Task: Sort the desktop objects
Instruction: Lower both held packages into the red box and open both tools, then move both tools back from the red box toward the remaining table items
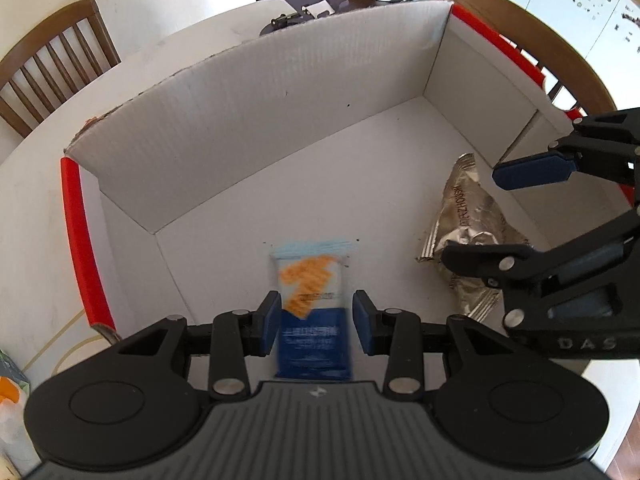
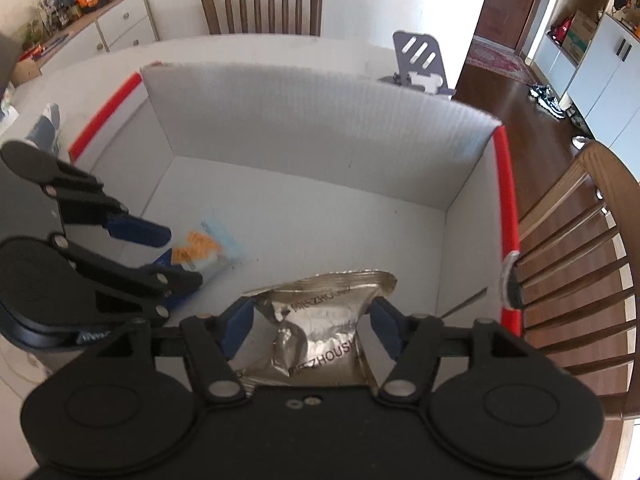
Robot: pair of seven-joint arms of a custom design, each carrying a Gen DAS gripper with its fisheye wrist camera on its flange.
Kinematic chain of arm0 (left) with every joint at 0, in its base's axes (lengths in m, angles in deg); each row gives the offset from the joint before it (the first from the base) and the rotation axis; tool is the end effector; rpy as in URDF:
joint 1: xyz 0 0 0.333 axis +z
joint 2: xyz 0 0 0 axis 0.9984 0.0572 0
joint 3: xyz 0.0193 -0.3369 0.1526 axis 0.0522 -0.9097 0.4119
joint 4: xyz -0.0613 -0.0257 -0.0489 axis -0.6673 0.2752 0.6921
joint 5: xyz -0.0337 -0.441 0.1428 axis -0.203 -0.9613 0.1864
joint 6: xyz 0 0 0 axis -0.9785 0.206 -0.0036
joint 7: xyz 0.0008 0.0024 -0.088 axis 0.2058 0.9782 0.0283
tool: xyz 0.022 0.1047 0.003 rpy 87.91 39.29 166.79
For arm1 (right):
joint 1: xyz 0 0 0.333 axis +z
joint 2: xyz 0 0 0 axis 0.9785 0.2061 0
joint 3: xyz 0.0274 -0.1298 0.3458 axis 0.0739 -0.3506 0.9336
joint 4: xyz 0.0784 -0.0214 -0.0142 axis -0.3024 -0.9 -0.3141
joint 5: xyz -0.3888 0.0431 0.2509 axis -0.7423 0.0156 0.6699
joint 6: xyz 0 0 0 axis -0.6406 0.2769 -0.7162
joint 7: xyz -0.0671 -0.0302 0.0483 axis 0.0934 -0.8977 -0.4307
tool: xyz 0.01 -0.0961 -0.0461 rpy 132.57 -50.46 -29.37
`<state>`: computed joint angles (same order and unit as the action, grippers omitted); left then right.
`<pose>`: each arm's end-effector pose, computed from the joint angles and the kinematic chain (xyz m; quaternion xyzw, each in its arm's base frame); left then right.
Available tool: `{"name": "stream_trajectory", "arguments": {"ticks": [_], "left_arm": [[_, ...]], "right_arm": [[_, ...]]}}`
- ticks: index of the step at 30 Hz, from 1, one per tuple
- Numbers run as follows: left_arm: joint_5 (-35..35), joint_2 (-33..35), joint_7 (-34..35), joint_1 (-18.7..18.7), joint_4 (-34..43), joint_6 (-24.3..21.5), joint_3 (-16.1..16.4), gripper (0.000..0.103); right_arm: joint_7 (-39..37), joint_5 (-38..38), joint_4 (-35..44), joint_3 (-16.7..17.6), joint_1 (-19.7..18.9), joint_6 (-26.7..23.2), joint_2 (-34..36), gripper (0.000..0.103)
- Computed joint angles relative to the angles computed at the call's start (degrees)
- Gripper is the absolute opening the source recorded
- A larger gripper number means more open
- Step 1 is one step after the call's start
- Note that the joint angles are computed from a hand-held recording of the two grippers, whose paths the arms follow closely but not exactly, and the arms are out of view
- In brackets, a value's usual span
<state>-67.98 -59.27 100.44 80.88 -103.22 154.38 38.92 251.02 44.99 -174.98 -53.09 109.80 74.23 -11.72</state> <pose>0.6129 -0.1766 0.3805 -0.2477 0.9513 -0.1786 0.0416 0.5067 0.4230 0.3813 -0.6121 0.7556 -0.1687 0.1609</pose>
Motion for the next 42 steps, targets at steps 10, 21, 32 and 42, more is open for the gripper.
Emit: {"name": "stream_trajectory", "arguments": {"ticks": [10, 21, 32, 42], "left_arm": [[-8.4, -3.8, 5.1, 1.0, -2.9, -0.2, 0.5, 0.039], [-19.3, -9.8, 10.7, 0.7, -7.1, 0.6, 2.5, 0.039], [-30.4, -16.6, 20.6, -0.3, -12.3, 1.8, 5.7, 0.039], [-36.0, -21.6, 29.5, 1.1, -15.2, -3.3, 9.6, 0.047]], "right_arm": [[6.1, -4.9, -2.2, 0.6, 0.0, 1.5, -4.2, 0.065], [10.4, -9.4, -4.0, 2.4, -0.1, 0.2, -7.8, 0.065], [15.7, -14.8, -3.2, 4.3, 1.3, -4.1, -8.7, 0.065], [21.6, -17.7, -0.7, 5.9, 4.2, -10.7, -8.0, 0.067]]}}
